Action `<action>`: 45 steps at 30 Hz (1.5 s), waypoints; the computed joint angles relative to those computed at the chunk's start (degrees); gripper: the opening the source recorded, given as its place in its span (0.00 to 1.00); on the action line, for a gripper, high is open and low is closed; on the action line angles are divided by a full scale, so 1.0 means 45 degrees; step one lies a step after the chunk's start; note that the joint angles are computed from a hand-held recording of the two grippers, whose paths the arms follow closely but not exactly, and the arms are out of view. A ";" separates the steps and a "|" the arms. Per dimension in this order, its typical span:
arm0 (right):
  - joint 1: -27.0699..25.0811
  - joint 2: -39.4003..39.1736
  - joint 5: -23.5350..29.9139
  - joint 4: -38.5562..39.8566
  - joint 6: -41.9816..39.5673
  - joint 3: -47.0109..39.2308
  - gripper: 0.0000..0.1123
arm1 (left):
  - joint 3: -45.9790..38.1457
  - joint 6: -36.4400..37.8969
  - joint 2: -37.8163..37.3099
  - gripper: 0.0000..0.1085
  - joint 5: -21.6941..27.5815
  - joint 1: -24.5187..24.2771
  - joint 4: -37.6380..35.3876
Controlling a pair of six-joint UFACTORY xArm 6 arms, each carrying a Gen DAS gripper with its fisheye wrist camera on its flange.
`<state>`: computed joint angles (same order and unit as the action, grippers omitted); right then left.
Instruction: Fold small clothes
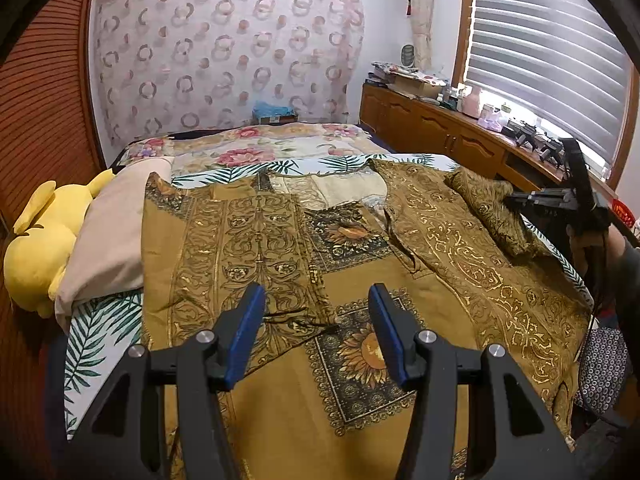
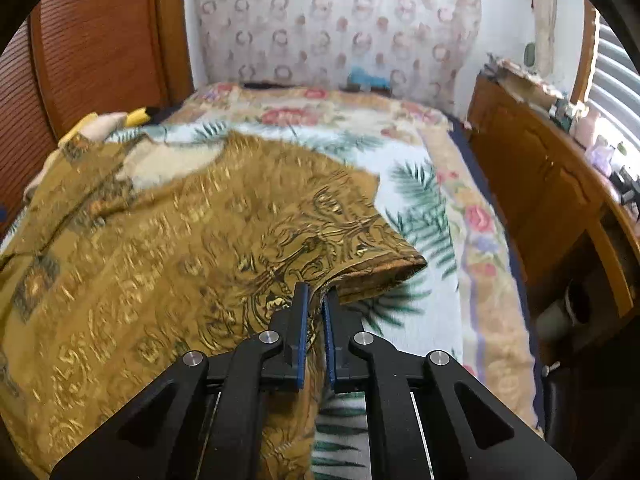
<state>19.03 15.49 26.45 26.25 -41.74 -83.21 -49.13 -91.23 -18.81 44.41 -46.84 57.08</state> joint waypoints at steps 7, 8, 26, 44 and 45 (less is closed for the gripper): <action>0.0725 -0.0127 -0.0027 0.0953 -0.1132 -0.0482 0.04 | 0.0251 -0.0190 -0.0240 0.49 0.0057 0.0011 0.0024; 0.0840 -0.0118 0.0021 0.0984 -0.1193 -0.0538 0.04 | 0.0290 -0.0204 -0.0279 0.49 0.0070 0.0006 0.0012; 0.1043 -0.0008 -0.0209 0.0295 -0.1014 -0.0648 0.38 | 0.0859 -0.0233 -0.0806 0.49 0.0113 0.0324 -0.0117; 0.0255 0.2900 0.2238 -0.1142 0.0168 -0.3666 0.04 | 0.1437 0.2446 -0.1410 0.49 -0.0050 0.2956 -0.1731; 0.0250 0.2946 0.2364 -0.1212 0.0213 -0.3791 0.03 | 0.1415 0.2503 -0.1386 0.49 -0.0021 0.3014 -0.1737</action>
<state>20.16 28.75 37.08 20.80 -40.78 -100.26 -42.76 -79.97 -25.05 44.31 -33.28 49.26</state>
